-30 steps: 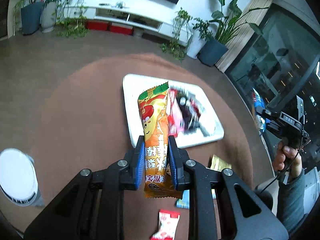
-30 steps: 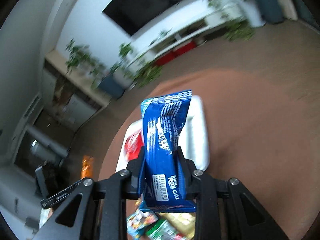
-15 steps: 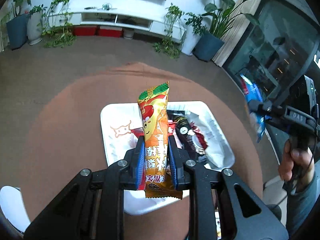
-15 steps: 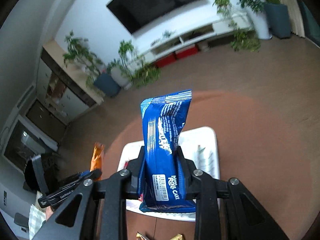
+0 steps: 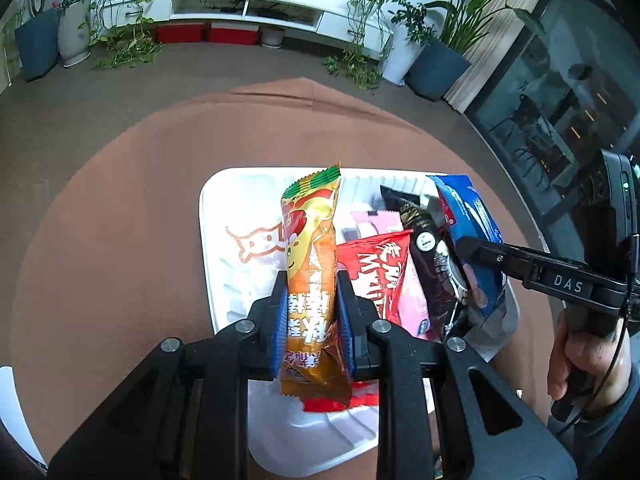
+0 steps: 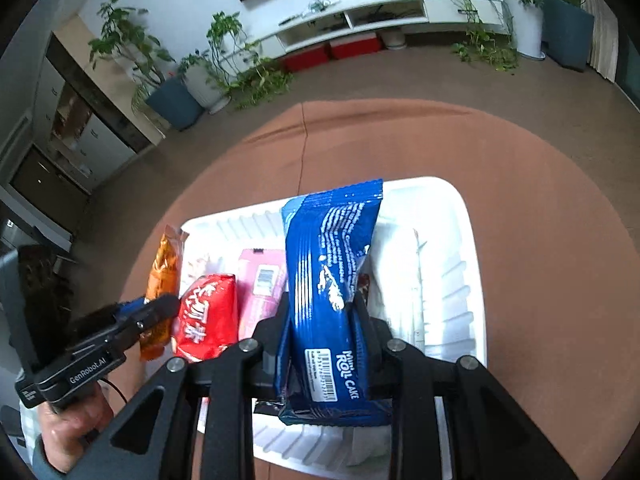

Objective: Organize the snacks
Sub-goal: 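Carry both packets into the white tray and open both grippers, then withdraw both tools from the tray toward the remaining packets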

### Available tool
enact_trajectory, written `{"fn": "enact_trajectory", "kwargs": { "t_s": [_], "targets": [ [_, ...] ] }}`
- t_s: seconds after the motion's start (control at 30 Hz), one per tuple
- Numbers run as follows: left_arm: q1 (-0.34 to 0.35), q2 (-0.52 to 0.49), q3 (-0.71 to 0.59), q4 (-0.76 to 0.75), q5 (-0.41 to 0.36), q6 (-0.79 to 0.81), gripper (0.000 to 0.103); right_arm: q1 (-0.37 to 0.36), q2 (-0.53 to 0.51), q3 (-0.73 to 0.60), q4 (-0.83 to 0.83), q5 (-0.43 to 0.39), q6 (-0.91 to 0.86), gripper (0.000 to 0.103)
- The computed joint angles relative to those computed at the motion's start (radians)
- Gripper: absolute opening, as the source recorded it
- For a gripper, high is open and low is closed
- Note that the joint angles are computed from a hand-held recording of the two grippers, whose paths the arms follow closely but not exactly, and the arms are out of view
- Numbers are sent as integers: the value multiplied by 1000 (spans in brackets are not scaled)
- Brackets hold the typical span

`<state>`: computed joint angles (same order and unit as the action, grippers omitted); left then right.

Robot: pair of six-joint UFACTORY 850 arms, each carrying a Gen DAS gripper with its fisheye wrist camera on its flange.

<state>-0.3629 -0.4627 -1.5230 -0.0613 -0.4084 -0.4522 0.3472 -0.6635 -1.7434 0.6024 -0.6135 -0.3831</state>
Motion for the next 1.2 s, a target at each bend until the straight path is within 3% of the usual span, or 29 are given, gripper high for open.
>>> {"fn": "enact_trajectory", "kwargs": {
  "t_s": [0.63,0.93,0.97,1.0,1.07,1.17,1.2],
  "targets": [
    [-31,-81,-47,100,15,-114,22,11,-8,10,-7,34,7,33],
    [-32,-52,-20,100,29,-124,27,24,38,51,-12,84,-14,59],
    [-34,-46,-14,119,34,-140,32,24,44,55,-9,92,-16,62],
    [-34,-42,-13,125,34,-146,46,23,46,55,-11,96,-14,64],
    [-35,-27,5,135,46,-157,61,20,59,64,-1,104,-19,67],
    [-36,-12,16,148,47,-172,64,14,78,81,20,112,-29,73],
    [-38,-6,21,161,48,-187,70,11,83,87,31,115,-35,74]
  ]
}}
